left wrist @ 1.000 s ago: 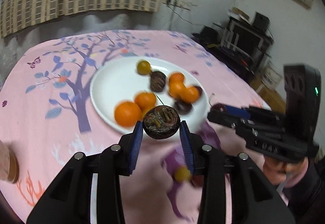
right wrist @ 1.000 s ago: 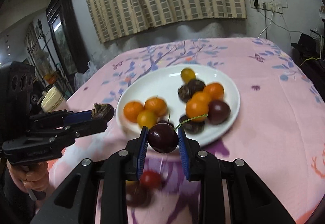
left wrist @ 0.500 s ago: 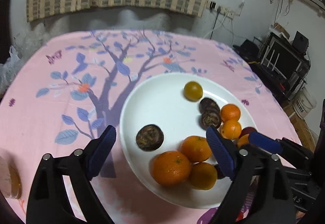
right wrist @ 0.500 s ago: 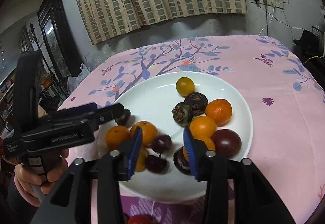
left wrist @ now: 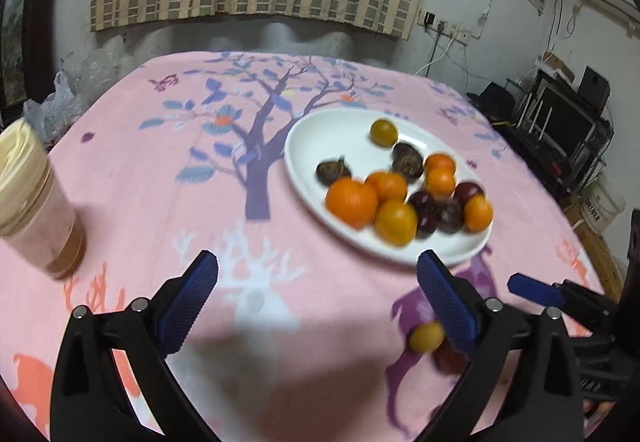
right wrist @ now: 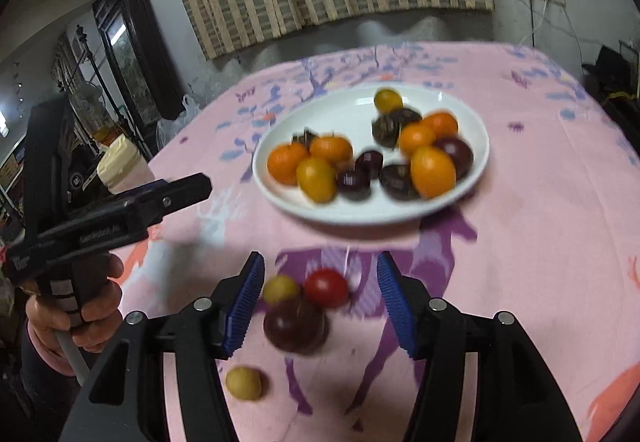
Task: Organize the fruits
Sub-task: 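Place the mangosteen and cherry on the white plate and open both tools, then grasp a yellow plum with the left tool while the right tool grasps a dark red plum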
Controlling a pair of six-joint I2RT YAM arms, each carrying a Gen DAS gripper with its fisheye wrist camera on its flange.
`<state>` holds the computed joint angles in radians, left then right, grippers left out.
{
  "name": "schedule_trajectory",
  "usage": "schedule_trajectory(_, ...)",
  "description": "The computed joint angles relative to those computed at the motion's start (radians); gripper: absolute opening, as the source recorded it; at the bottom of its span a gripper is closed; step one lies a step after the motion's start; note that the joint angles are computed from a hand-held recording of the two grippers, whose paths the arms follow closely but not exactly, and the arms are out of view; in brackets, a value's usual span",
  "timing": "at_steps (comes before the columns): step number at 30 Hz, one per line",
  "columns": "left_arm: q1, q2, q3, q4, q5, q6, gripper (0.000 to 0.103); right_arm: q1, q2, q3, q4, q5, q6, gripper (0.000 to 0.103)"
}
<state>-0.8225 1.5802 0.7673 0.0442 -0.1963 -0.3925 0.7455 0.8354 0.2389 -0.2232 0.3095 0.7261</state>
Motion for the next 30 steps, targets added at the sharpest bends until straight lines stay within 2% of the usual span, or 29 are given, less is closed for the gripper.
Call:
schedule_trajectory(2, -0.01, -0.001, -0.023, -0.017, -0.026, -0.009, 0.098, 0.017, 0.031, 0.001, 0.004, -0.015, 0.018, 0.059)
schedule_trajectory(7, 0.003, -0.039, -0.068, -0.015, -0.014, -0.036, 0.098, 0.09, 0.098, 0.022, 0.003, 0.015, 0.034, 0.059)
schedule_trajectory(10, 0.009, -0.05, -0.071, -0.021, -0.002, -0.04, 0.098, 0.073, 0.142, 0.032, 0.015, -0.021, 0.02, 0.059)
schedule_trajectory(15, 0.006, -0.054, -0.067, -0.034, 0.001, -0.037, 0.098, 0.091, 0.215, 0.048, 0.025, -0.022, 0.023, 0.059)
schedule_trajectory(30, 0.001, -0.053, -0.063, -0.046, -0.002, -0.041, 0.098, 0.115, 0.277, 0.066, 0.023, 0.006, 0.024, 0.05)
